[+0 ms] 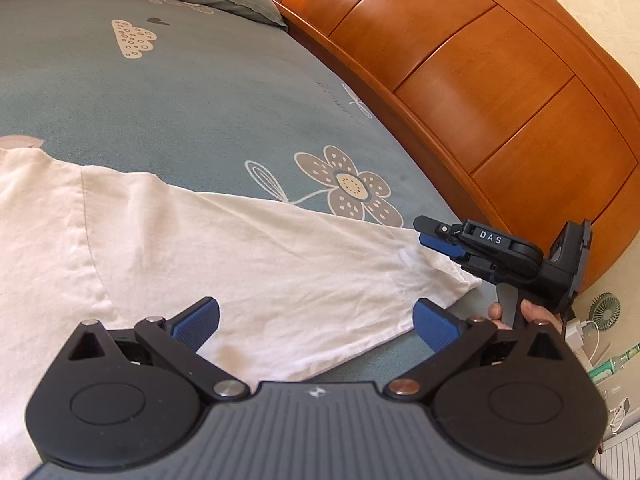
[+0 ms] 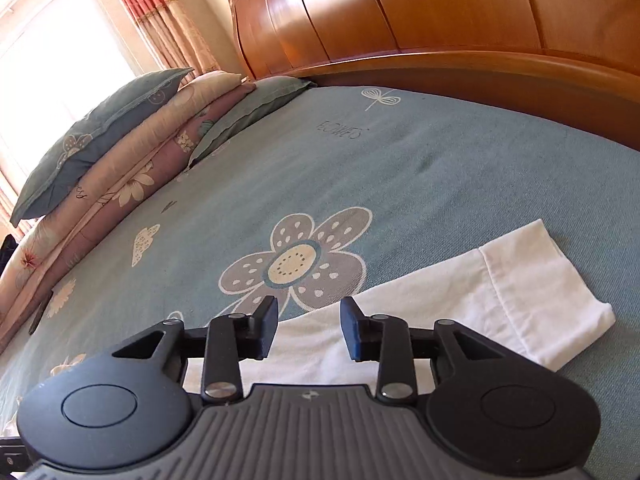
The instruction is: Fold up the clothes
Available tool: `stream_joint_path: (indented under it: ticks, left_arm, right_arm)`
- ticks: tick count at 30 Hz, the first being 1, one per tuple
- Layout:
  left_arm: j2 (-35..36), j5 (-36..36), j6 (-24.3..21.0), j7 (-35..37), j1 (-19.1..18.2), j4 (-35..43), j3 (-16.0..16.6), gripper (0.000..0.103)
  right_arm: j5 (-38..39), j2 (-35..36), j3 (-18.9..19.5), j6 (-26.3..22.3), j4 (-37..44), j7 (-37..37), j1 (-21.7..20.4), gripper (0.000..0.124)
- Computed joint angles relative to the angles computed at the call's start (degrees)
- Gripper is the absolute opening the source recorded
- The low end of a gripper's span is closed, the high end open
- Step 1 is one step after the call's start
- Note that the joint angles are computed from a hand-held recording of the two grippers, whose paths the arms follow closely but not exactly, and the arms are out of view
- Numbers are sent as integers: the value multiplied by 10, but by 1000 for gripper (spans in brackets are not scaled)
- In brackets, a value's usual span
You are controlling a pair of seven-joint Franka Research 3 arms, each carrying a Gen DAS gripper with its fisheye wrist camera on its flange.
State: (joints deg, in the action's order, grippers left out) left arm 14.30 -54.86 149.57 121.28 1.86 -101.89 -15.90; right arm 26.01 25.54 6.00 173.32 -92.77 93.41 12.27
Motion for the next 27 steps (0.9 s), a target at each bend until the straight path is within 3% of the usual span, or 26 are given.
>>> stream_joint_path:
  ticks: [2,5,9,11,12,15,17,20,27]
  left_arm:
    - [-7,-12,-19,13,4,-11,-3,102]
    - [-14,-31,-38,20,3,-26,0,102]
    - [-31,-72,-28,28,1,-33,6,102]
    - [-48,-101,-15,45,-1,-39,11,102]
    - [-61,-87,-4,35,-7,-49,18,102]
    - [-99,-10,34,-19,-26,-84,39,102]
    - [-128,131,60,-131,-40,-121,55,102]
    - [-186,334,76,-282,-46,-194,70,102]
    - [-316,484,120,-354,-49,-368,88,102]
  right_arm:
    - [3,-6,3,1,-2,-3,-2,48]
    - [-29,-15,-33,-4,-7,23,28,49]
    - [-29,-28,-15,-8,-15,9,14,52]
    - [-27,-34,-8,-9,-18,-3,10,59]
    - [-27,-37,-7,-7,-19,-6,11,60]
    - [-34,-39,-13,-14,-13,-3,22,71]
    - [-42,-38,-13,-28,-5,-2,30,81]
    - [-60,-32,-9,-60,14,-13,42,82]
    - [-122,-3,-12,-139,71,-35,94,90]
